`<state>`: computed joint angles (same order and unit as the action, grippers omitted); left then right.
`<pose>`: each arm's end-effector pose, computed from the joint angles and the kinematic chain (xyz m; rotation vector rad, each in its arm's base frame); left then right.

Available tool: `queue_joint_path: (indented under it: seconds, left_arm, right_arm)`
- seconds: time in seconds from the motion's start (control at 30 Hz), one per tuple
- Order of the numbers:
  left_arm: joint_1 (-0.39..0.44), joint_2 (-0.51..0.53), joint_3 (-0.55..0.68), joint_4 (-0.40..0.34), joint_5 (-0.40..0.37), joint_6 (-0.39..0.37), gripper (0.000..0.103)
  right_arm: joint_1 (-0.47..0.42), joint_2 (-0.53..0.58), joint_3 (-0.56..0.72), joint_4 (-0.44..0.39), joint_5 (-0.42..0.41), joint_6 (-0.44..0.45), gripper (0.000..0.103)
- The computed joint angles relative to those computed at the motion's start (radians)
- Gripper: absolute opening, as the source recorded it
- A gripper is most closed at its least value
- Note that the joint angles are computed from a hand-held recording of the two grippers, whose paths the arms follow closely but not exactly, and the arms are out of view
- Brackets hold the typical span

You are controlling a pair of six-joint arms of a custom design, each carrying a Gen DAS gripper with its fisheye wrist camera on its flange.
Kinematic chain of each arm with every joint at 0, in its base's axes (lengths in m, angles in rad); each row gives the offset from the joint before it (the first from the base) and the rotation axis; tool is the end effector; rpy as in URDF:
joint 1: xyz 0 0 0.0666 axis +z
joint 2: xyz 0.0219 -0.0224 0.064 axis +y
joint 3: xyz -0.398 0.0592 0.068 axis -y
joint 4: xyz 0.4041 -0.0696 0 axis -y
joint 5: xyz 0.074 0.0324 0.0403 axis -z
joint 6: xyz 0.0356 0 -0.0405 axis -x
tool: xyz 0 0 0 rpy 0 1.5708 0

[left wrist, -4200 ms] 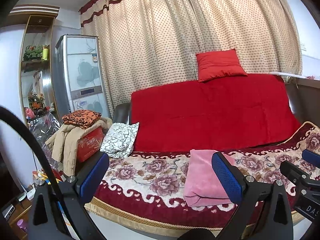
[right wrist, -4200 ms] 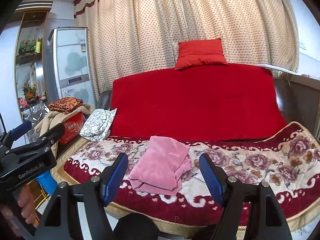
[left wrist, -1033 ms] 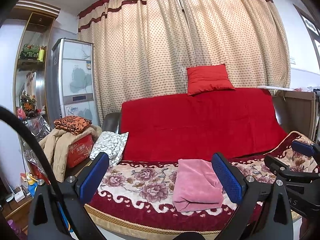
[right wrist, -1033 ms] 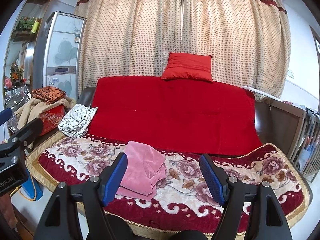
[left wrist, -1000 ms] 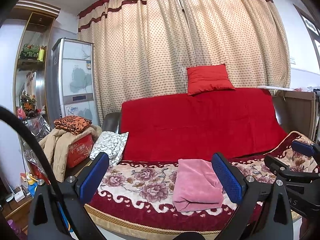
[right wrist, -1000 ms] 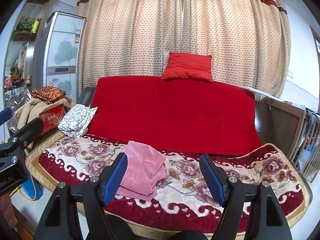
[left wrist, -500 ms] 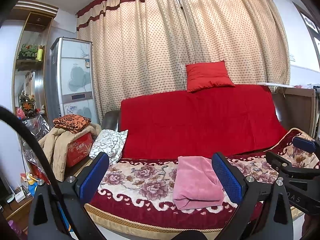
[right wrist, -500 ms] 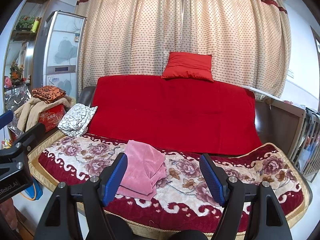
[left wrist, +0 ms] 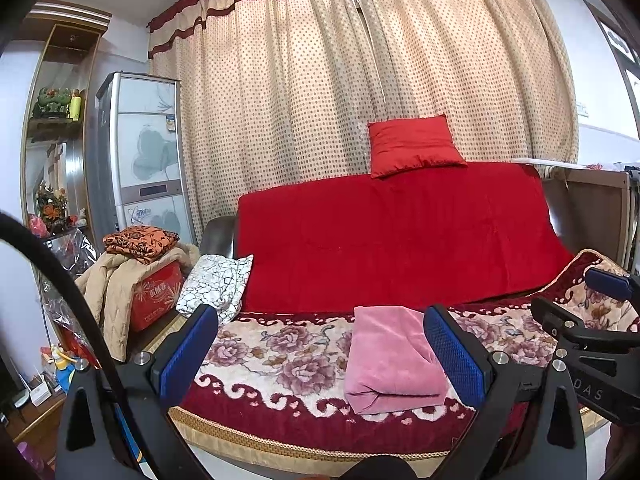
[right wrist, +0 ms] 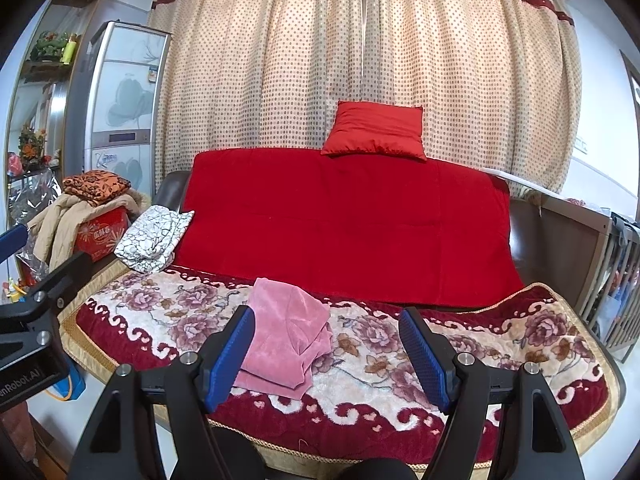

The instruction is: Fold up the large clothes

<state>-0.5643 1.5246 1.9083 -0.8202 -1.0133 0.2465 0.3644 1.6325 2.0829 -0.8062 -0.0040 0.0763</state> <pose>0.4640 -0.2584 0.6432 -0.3271 1.7888 0.4437 0.5427 0.2067 0.6612 -0.4248 1.8843 0.1966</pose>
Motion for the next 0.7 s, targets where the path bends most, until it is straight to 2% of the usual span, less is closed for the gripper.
queue_joint_path:
  seconds: [0.2,0.33,0.63,0.7]
  left_arm:
    - [0.011,0.004,-0.006,-0.009,0.028,0.008,0.102]
    - [0.032,0.013,-0.001,-0.028,0.088,0.037,0.102]
    - [0.096,0.033,-0.003,-0.037,0.176,0.111,0.102]
    - [0.108,0.044,0.001,-0.037,0.186,0.106,0.102]
  right_arm:
    - [0.002,0.012,0.007,-0.011,0.0,0.002,0.078]
    - [0.004,0.037,0.031,-0.032,0.0,0.001,0.078]
    - [0.015,0.145,0.156,-0.118,0.015,0.012,0.078]
    - [0.016,0.178,0.197,-0.15,0.018,0.01,0.078]
